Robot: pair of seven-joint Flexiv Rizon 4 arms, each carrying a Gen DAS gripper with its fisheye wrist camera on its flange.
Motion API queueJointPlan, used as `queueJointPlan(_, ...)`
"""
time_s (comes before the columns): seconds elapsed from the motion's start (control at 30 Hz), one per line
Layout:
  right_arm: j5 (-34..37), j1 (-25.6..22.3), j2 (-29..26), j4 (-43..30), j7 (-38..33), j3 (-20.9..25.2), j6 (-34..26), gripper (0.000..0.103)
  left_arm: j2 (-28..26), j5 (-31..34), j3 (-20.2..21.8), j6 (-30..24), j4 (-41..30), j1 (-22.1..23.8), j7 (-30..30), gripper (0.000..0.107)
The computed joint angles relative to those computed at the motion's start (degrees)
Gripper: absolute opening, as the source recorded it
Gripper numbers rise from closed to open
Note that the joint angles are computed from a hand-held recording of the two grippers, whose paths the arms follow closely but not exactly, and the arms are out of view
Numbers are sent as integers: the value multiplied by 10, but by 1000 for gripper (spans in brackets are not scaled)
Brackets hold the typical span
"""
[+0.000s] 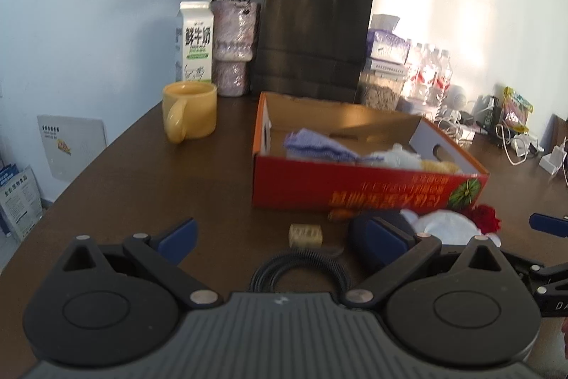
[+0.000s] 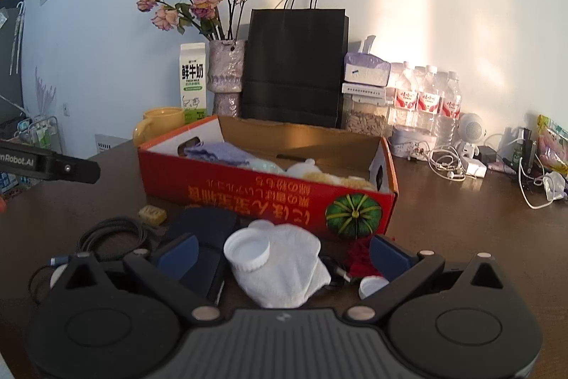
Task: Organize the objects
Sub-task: 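Move the right tool to the white cap on the white cloth and grasp it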
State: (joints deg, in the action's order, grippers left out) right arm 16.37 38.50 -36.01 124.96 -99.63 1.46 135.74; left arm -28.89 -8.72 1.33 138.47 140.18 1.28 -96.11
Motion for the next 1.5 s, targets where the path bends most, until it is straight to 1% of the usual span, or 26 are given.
queueJointPlan(0.17,6,2,2,25,0,6,8,103,-3,8,3,11,23,5,-9,103)
queueJointPlan(0.3,10,2,2,38,2,9,10,103,-4,10,4,11,34,10,-17,103)
queueJointPlan(0.57,17,6,2,43,5,4,7,103,-6,16,5,11,40,17,-26,103)
queueJointPlan(0.73,3,-1,-1,38,9,9,11,103,-8,20,3,6,35,19,-26,103)
queueJointPlan(0.8,-3,-3,-5,33,8,9,13,99,-10,22,2,2,32,20,-27,103)
queueJointPlan(0.87,-6,0,-10,23,4,4,6,84,-11,21,2,0,30,20,-27,103)
queueJointPlan(0.93,-2,11,-14,10,-8,-8,-7,78,-12,21,2,-1,29,21,-27,103)
queueJointPlan(1.03,-22,11,-20,-7,-25,-16,-21,70,-12,19,3,-3,28,21,-27,103)
queueJointPlan(1.1,-47,5,-22,-18,-36,-18,-44,69,-12,18,3,-4,27,21,-28,103)
queueJointPlan(1.17,-49,18,-23,-34,-50,-35,-77,60,-12,21,3,-4,27,24,-30,103)
queueJointPlan(1.23,-58,22,-26,-47,-56,-44,-102,55,-12,18,5,-4,27,25,-31,103)
queueJointPlan(1.33,-77,18,-31,-62,-59,-49,-122,55,-11,8,8,-7,27,23,-30,103)
queueJointPlan(1.5,-135,-27,-42,-80,-46,-21,-128,55,-11,3,9,-12,26,24,-30,103)
